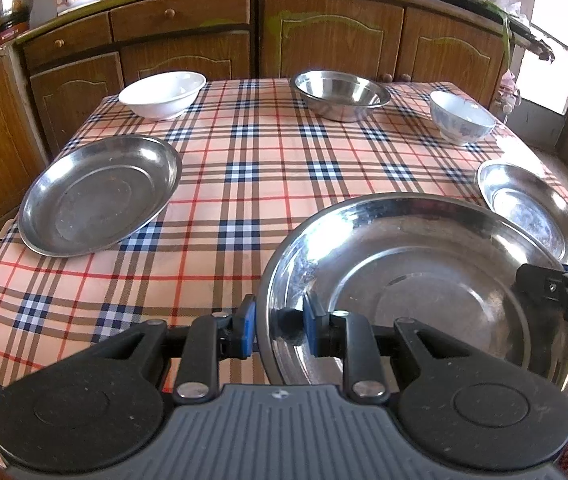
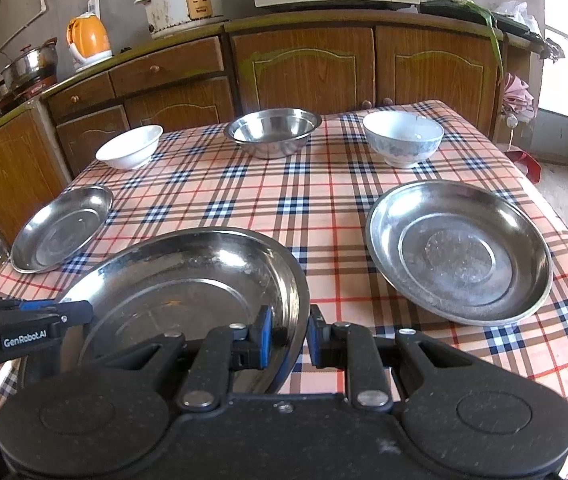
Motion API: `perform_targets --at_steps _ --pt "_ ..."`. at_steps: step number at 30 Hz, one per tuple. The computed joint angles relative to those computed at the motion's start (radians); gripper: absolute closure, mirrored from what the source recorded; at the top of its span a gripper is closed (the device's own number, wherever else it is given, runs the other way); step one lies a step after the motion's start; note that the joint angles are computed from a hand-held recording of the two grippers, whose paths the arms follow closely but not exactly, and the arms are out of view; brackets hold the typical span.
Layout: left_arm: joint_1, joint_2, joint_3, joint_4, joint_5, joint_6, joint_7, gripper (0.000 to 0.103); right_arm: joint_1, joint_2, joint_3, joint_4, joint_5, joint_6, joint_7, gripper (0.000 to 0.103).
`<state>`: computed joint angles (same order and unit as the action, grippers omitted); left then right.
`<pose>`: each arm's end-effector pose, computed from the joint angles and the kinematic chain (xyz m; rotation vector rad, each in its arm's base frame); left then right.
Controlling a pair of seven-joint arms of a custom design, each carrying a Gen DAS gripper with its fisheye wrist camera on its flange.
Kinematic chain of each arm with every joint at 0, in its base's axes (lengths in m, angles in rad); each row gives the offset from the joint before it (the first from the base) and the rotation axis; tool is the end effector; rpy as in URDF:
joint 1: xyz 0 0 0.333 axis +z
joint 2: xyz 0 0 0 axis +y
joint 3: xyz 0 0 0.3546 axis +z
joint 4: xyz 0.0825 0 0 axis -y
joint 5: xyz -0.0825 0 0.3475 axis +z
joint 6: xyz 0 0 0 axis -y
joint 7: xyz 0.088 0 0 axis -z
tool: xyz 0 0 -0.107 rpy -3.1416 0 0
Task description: Organize plates and bowls
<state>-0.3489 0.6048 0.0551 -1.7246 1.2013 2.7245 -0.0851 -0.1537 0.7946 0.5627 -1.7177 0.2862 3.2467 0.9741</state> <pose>0.6431 -0.2372 0.3159 -1.9839 1.4554 -0.5765 0.7003 0.1637 0.3171 -1.9204 1.2838 -0.4245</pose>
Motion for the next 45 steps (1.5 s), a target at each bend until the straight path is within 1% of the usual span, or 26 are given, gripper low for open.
perform_targets --at_steps 18,35,42,45 --pt "-0.009 0.043 0.013 0.020 -0.021 0.016 0.022 0.077 0.065 0.021 -0.080 0.046 0.056 -0.052 -0.003 0.079" --pt "-0.015 0.061 0.026 0.024 -0.054 0.040 0.032 0.076 0.103 0.019 -0.124 0.062 0.109 -0.078 -0.033 0.079" --pt "-0.027 0.062 0.043 0.022 -0.032 0.058 0.001 0.073 0.099 0.020 -0.115 0.060 0.120 -0.075 -0.053 0.071" --pt "-0.026 0.060 0.045 0.020 -0.022 0.064 -0.015 0.072 0.103 0.018 -0.120 0.056 0.124 -0.064 -0.052 0.070"
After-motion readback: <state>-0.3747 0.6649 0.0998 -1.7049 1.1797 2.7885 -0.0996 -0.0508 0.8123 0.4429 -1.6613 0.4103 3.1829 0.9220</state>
